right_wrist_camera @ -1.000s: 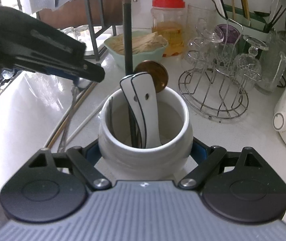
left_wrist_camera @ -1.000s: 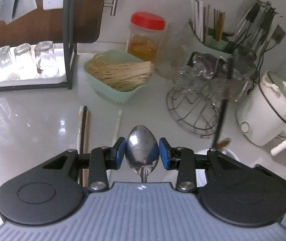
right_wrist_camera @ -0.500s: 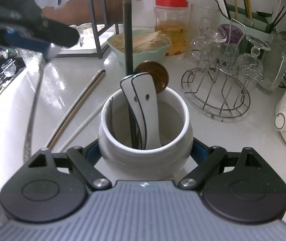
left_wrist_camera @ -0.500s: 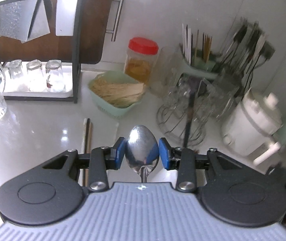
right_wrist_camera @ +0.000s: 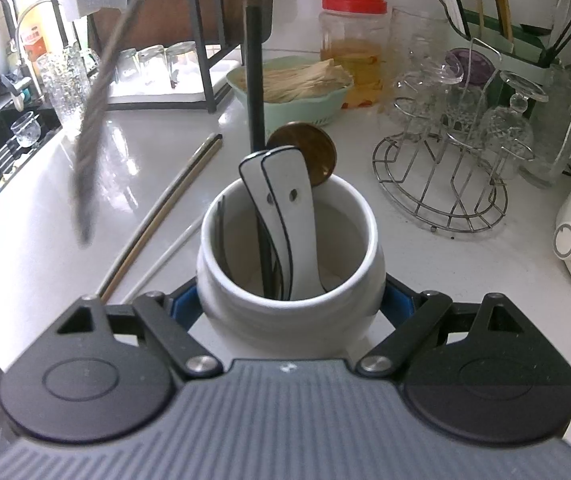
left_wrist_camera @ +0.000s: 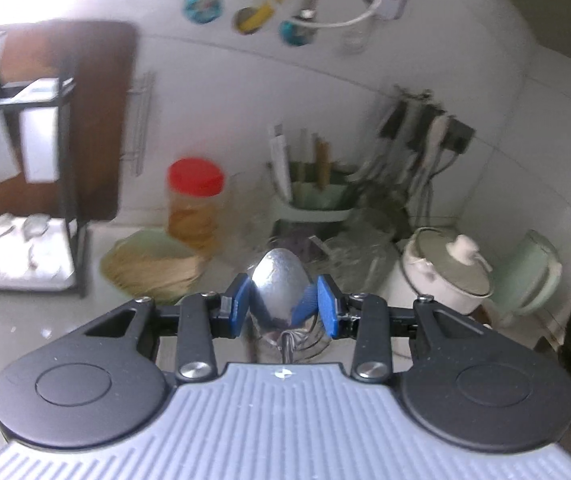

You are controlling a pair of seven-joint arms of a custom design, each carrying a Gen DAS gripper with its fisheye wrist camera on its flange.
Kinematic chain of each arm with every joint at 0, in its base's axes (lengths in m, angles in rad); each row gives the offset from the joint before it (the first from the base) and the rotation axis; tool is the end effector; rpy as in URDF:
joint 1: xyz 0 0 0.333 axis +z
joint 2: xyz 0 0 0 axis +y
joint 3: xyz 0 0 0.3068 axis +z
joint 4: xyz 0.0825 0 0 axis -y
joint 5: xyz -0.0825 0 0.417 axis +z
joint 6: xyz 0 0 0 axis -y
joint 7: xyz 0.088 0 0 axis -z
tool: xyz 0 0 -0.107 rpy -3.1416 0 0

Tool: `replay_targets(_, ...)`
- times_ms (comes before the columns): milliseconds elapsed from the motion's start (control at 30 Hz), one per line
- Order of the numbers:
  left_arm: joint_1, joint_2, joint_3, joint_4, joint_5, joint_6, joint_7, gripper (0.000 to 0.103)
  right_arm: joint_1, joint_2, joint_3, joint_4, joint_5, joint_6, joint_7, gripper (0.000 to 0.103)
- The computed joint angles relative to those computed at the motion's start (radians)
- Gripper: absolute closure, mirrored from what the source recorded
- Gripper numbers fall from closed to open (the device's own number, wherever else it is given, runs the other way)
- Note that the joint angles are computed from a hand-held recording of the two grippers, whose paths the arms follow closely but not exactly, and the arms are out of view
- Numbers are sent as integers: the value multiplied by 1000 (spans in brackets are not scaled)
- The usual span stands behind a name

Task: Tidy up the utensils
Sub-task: 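Lift the silver spoon with the left gripper and carry it over the jar, then lower the silver spoon handle-first into the jar with the left gripper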

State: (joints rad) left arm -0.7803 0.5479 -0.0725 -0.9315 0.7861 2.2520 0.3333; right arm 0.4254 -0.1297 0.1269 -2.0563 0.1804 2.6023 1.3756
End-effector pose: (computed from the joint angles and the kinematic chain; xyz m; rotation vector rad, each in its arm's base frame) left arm 0.5397 -0.5565 0.6650 -1.7951 1.5379 -1.1634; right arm 0.5090 0.3128 0.5506 -2.2218 1.1301 -0.3648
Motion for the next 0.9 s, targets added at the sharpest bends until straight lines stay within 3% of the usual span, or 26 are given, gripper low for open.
replay_targets(133, -2, 85, 8, 113, -13, 28, 85, 61, 4, -2, -4, -5, 23, 6, -32, 12)
replay_targets(300, -4, 143, 36, 155, -44, 100, 155, 61, 6, -4, -7, -10, 44, 14, -59, 12)
replay_targets(567, 13, 99, 52, 5, -52, 234, 97, 61, 7, -1, -9, -9, 75, 19, -101, 12)
replay_targets(900, 36, 60, 16, -53, -94, 223, 145, 61, 6, -2, -8, -8, 81, 14, -103, 12)
